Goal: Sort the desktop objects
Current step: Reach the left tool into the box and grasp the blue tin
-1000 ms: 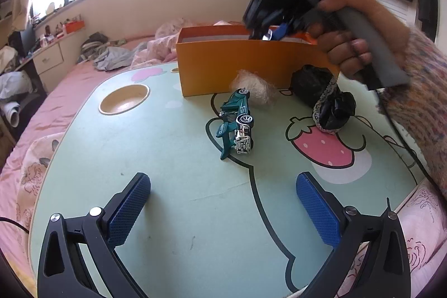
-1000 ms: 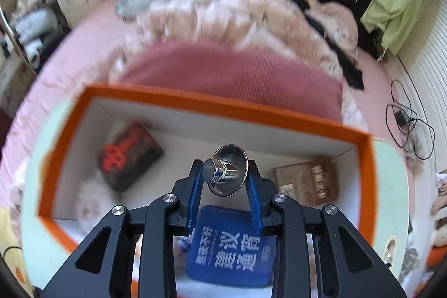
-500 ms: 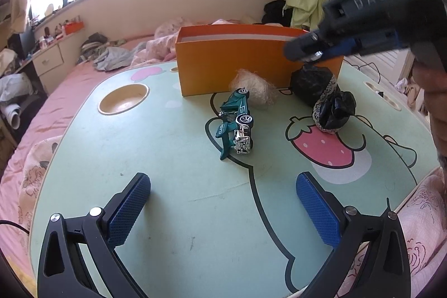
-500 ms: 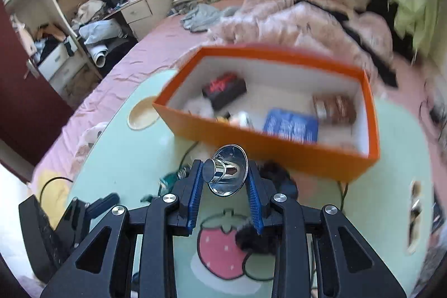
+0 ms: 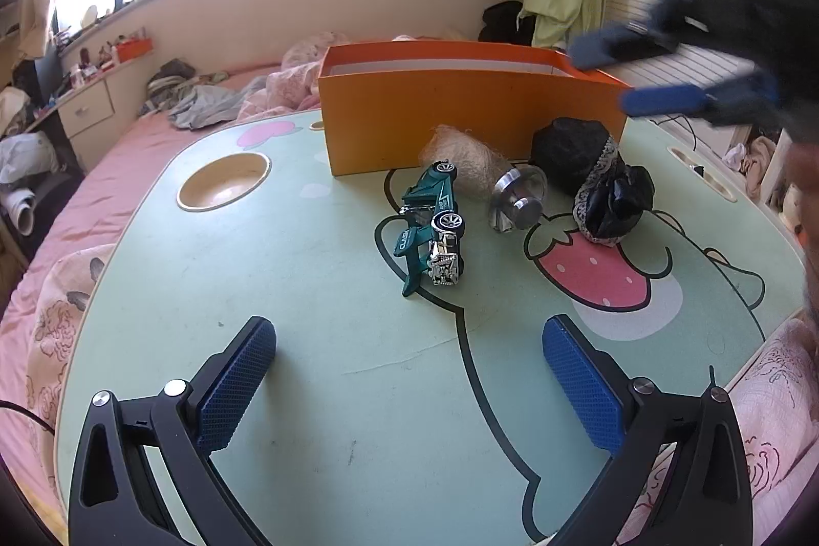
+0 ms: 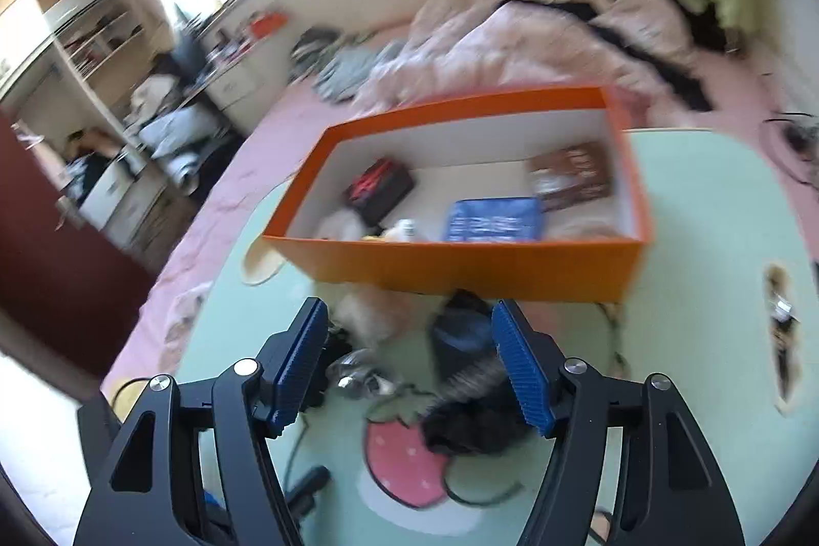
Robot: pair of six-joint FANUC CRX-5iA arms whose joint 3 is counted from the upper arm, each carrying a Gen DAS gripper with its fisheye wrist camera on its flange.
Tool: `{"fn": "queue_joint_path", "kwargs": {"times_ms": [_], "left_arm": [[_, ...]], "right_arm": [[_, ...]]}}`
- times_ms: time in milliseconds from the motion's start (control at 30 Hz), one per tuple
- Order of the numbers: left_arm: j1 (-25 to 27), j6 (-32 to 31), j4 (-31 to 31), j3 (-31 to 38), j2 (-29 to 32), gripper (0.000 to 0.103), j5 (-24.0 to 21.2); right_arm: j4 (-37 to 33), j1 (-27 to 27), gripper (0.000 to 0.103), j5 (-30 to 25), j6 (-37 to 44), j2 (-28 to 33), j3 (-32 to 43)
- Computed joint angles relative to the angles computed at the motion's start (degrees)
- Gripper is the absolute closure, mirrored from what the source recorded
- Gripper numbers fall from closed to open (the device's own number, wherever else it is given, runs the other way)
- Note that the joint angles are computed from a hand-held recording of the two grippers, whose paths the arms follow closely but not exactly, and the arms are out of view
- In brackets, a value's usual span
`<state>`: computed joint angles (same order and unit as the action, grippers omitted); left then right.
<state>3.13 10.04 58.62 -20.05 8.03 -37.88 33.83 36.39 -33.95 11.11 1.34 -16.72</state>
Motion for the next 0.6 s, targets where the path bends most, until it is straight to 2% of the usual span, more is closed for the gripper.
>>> {"fn": "queue_joint_path", "kwargs": {"times_ms": [67, 133, 167, 233, 267, 333, 500, 600], "left_arm": [[0.0, 0.0, 0.0, 0.0, 0.0, 0.000, 0.0], [0.1, 0.0, 0.0, 0.0, 0.0, 0.000, -0.1], [0.1, 0.0, 0.0, 0.0, 0.0, 0.000, -0.1], [0.0, 0.2, -0.2, 0.1, 0.0, 0.000, -0.1], [0.0, 0.2, -0.2, 0.0, 0.0, 0.000, 0.0], [-0.1, 0.3, -0.4, 0.0, 0.0, 0.000, 0.1], [0.0, 0.2, -0.3, 0.1, 0.1, 0.000, 0.0], [0.1, 0.3, -0.6, 0.1, 0.1, 0.000, -0.1]], "right_arm": [[3.6, 2.4, 0.036, -1.2, -3.2, -1.9, -3.2], [5.0, 5.1, 0.036, -5.0, -3.2, -2.4, -4.2], [6.0, 6.7, 0.036, -8.1, -3.2, -1.9, -4.3], [6.8, 10.3, 0.035, -18.3, -2.6, 1.2, -2.4], [6.7, 11.0, 0.035, -20.8, -2.6, 2.2, -1.9], [3.4, 10.6, 0.035, -21.2, 0.0, 3.4, -0.8], [0.9, 9.1, 0.000, -22.0, 0.7, 4.5, 0.2], [1.6, 9.1, 0.000, -21.5, -0.1, 4.2, -0.5]]}}
